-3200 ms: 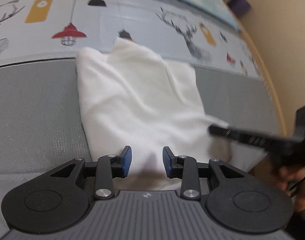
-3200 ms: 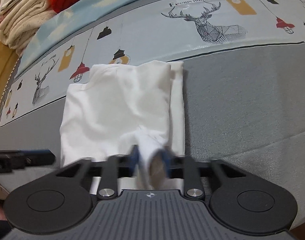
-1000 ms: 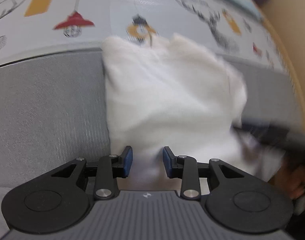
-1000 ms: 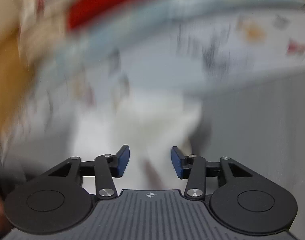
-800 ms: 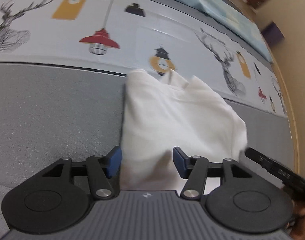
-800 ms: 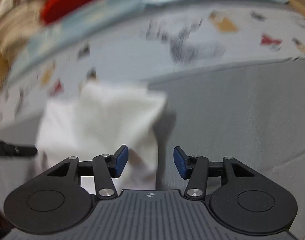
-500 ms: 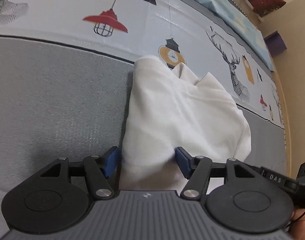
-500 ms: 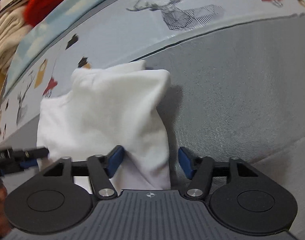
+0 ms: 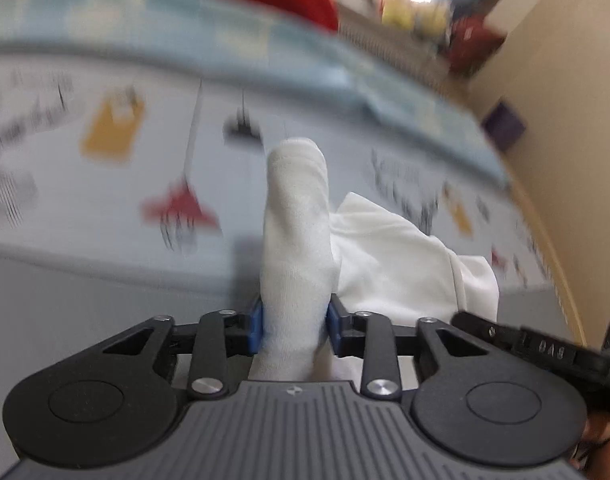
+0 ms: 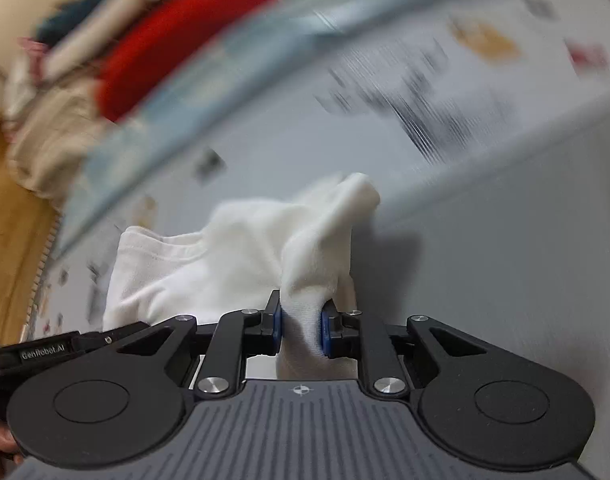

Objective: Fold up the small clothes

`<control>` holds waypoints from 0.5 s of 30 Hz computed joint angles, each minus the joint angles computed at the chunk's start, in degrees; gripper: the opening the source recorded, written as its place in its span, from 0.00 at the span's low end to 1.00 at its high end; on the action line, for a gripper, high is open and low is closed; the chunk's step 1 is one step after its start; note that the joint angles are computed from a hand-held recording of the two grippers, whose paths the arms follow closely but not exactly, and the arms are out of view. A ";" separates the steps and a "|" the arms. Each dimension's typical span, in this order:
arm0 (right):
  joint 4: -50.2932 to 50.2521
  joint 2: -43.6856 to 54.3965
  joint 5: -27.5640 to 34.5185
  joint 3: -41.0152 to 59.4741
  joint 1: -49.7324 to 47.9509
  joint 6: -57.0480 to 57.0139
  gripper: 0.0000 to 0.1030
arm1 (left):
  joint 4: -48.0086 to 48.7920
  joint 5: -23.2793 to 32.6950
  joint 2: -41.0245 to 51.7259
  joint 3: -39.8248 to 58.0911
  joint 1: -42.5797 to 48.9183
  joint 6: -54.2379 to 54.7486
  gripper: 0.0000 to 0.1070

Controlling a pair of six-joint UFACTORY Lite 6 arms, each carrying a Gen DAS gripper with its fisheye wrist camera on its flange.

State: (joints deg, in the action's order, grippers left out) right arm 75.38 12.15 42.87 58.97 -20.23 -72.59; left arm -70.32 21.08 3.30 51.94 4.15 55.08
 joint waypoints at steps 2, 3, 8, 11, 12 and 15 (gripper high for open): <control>6.14 -3.08 -4.71 -2.61 2.72 -5.76 0.28 | -5.31 -2.12 -3.45 -1.81 2.50 5.49 0.47; 7.95 -4.07 -7.76 -3.54 4.05 -7.12 0.34 | -5.36 -0.08 -3.43 -1.42 4.48 5.68 0.50; -1.32 -4.01 -9.40 -2.27 5.77 0.46 0.41 | 7.37 9.39 0.15 0.45 10.46 -4.99 0.50; -19.31 -0.36 -9.91 -0.50 8.49 12.40 0.40 | 23.93 12.14 5.98 3.34 8.82 -17.49 0.48; -25.30 1.07 -12.54 -1.16 9.85 16.73 0.43 | 29.93 10.90 8.20 2.96 7.08 -21.01 0.48; -36.15 2.22 -10.95 0.15 8.73 29.93 0.46 | 41.41 9.65 7.81 1.19 4.52 -30.30 0.49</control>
State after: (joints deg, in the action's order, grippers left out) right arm 39.23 14.38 31.92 59.12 -11.50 -42.66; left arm -28.92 30.73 11.11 53.14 8.67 24.77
